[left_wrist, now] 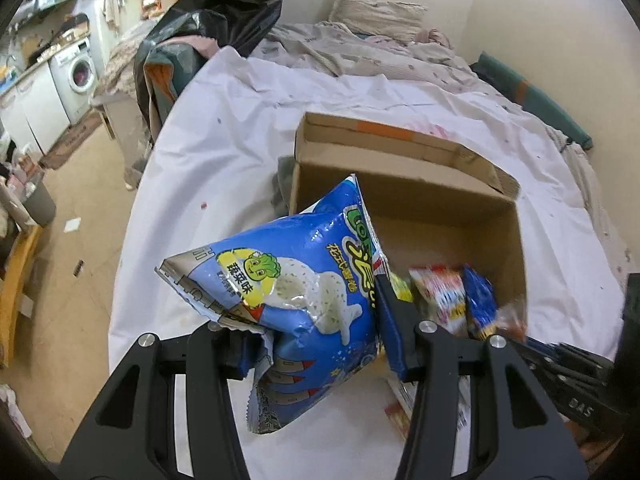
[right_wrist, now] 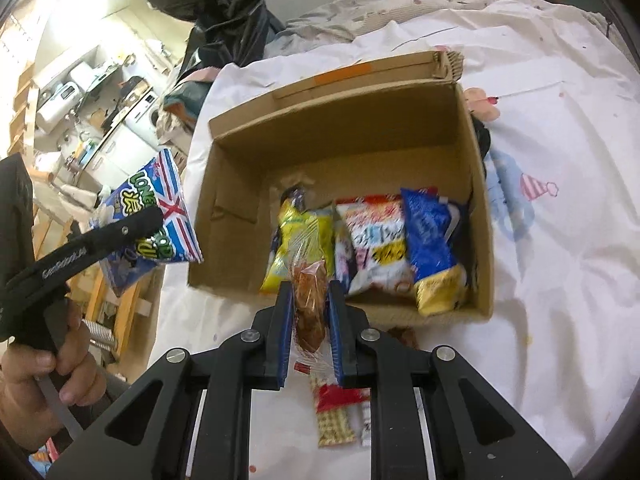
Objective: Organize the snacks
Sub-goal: 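Carry both snacks into the box and open both tools to release them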
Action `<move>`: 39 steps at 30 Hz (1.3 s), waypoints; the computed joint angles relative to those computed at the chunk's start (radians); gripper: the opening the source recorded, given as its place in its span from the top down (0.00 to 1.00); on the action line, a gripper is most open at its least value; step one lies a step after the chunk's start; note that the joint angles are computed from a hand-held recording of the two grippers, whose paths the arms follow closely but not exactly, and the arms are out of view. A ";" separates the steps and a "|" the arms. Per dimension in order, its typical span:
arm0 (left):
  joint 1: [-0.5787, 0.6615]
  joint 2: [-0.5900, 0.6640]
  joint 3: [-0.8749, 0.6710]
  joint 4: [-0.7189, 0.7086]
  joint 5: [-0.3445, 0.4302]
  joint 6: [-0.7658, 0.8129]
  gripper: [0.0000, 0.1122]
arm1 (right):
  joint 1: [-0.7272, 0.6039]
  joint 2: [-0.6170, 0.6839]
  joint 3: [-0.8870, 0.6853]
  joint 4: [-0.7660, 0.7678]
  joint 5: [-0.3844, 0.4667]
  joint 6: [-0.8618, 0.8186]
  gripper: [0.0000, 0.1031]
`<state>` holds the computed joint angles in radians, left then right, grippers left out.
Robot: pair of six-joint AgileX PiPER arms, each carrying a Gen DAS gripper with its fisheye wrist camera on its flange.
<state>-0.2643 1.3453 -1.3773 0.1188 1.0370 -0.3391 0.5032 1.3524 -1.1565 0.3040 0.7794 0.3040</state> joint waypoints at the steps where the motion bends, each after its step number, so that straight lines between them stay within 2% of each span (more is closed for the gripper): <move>1: -0.002 0.012 -0.008 0.010 -0.006 -0.001 0.59 | -0.006 0.013 -0.011 -0.009 -0.002 -0.001 0.83; 13: -0.048 0.112 0.005 0.111 -0.137 -0.048 0.59 | -0.085 0.171 -0.137 0.003 -0.028 -0.071 0.83; 25: -0.033 0.171 -0.009 0.086 -0.144 -0.026 0.58 | -0.105 0.233 -0.157 0.037 -0.036 -0.077 0.83; 34: -0.070 0.159 0.009 0.126 -0.162 -0.023 0.56 | -0.099 0.257 -0.176 0.027 -0.030 -0.064 0.81; 38: -0.084 0.134 0.027 0.137 -0.180 -0.030 0.26 | -0.096 0.252 -0.172 0.030 -0.040 -0.065 0.80; 39: -0.088 0.121 0.036 0.146 -0.192 -0.042 0.21 | -0.098 0.255 -0.174 0.033 -0.035 -0.061 0.79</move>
<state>-0.3524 1.4668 -1.3409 0.2651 0.8449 -0.3812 0.4050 1.6070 -1.3307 0.3367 0.7448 0.2427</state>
